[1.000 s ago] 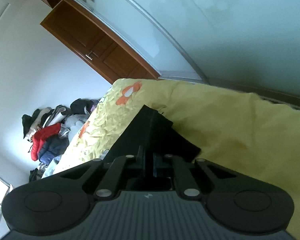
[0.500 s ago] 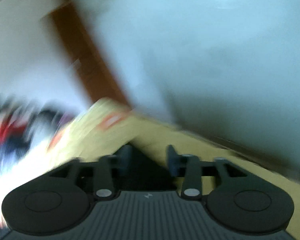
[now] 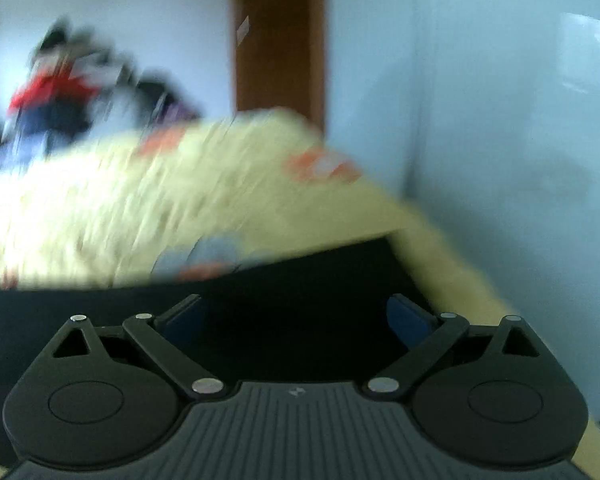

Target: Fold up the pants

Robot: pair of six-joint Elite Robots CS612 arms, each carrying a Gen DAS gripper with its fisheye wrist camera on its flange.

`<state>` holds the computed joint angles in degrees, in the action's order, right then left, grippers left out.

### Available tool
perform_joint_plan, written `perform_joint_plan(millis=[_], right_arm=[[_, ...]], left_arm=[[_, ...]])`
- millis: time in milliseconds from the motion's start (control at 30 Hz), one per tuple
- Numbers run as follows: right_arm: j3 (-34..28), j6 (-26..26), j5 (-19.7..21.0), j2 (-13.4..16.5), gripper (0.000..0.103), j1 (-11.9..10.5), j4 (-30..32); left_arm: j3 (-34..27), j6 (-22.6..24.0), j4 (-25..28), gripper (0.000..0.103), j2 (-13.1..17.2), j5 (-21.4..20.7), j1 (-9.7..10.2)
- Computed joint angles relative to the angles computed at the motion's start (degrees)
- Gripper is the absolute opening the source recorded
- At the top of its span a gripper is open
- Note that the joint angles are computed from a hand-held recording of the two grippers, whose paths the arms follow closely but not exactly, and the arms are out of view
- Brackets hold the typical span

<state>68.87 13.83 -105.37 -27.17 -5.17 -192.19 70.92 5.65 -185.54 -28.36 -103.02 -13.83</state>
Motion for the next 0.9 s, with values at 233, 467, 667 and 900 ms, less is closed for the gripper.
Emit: perform_joint_plan(millis=[233,467,667,900], right_arm=[[13.69,32.25,18.43,-5.56,0.103,-6.85,-10.23],[14.36,37.48,23.51,-4.75,0.102,-6.40,-11.20],[10.60,38.64,19.02,-1.72,0.102,-5.88,-14.50],[7.22,39.43,14.77,0.57,0.031,-5.58,-13.79]], left_arm=[[0.58,0.30,-7.00,0.083,1.15,3.81,-0.79],[0.63,1.41,-3.93,0.096,0.80,4.38,-0.94],[0.66,0.65,-3.41,0.098,0.77,4.37,-0.84],[0.27,0.61,-2.73,0.099,0.89,4.60,-0.90]])
